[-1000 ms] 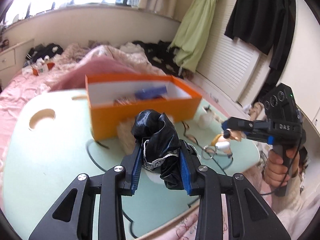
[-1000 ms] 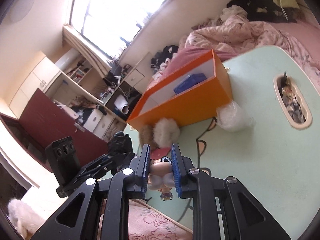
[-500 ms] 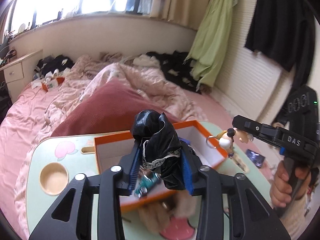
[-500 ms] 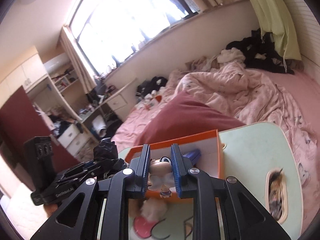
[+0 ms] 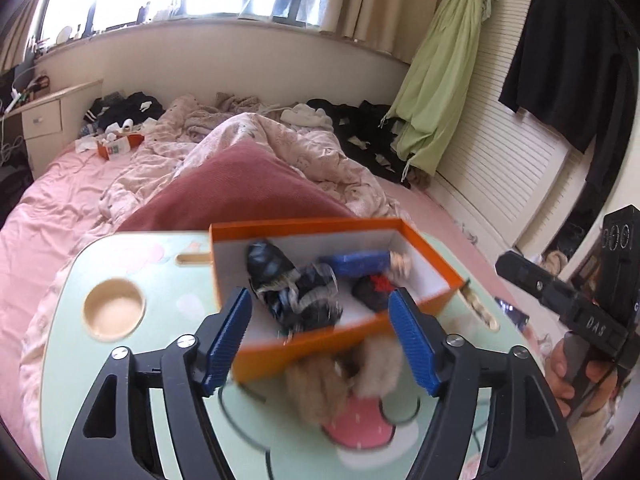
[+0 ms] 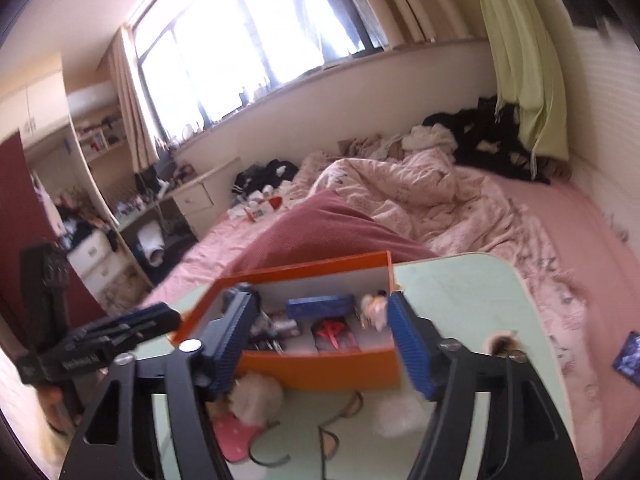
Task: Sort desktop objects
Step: 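Drop the black pouch into the orange box with the left gripper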
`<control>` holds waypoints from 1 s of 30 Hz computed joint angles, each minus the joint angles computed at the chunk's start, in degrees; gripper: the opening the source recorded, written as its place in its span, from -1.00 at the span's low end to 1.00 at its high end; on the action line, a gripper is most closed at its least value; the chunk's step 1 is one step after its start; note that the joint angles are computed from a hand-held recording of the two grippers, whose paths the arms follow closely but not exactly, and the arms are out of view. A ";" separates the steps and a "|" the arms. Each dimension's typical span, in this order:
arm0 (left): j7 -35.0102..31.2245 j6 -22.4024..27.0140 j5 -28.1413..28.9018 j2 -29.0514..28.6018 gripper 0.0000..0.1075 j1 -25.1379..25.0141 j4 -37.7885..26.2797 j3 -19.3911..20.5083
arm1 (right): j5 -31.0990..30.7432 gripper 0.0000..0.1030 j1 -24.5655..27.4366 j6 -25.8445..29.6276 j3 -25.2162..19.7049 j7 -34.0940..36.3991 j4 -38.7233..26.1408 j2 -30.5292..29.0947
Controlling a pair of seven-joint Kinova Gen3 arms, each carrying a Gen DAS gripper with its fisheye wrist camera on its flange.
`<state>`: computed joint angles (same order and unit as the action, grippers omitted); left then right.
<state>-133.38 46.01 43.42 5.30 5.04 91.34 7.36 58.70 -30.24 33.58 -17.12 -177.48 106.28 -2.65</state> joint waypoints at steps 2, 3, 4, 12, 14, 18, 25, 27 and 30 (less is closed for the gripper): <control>0.18 -2.08 -1.82 -2.23 0.49 0.60 3.26 -0.15 | -0.42 0.59 -0.19 4.66 -3.17 1.48 0.40 0.52; 1.04 -3.42 -3.73 -3.25 0.49 1.26 4.78 -0.17 | -1.79 0.59 -1.68 6.99 -3.16 3.11 0.15 1.05; 2.21 -4.88 -6.01 -4.16 0.50 2.02 6.35 -0.06 | -3.66 0.59 -3.79 9.10 -2.33 4.89 -0.10 1.68; 13.76 -8.86 -20.27 -4.39 0.50 6.70 11.73 0.78 | -13.54 0.59 -8.71 15.17 -0.37 5.91 -0.74 5.69; 16.88 -10.57 -22.96 -4.30 0.50 7.50 12.90 1.01 | -13.44 0.61 -10.20 18.24 0.00 5.45 -2.11 7.52; 22.57 -15.47 -28.91 -5.33 0.63 9.26 15.76 1.59 | -11.98 1.00 -13.20 20.78 1.54 5.73 -3.08 9.57; 20.81 -16.30 -27.44 -4.94 0.91 9.39 16.06 1.24 | -10.83 1.00 -14.12 19.26 2.80 5.22 -1.96 9.26; 20.83 -16.37 -27.45 -4.83 0.91 9.38 15.97 1.26 | -10.58 1.00 -14.22 19.26 2.83 5.06 -1.97 9.31; 21.29 -16.62 -27.76 -4.79 0.91 9.51 16.03 1.38 | -10.46 1.00 -14.30 19.23 2.89 5.03 -1.97 9.32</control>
<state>-112.10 29.39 15.67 0.52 14.55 107.38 8.74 48.24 -44.55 52.81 -14.22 -172.45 104.32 6.67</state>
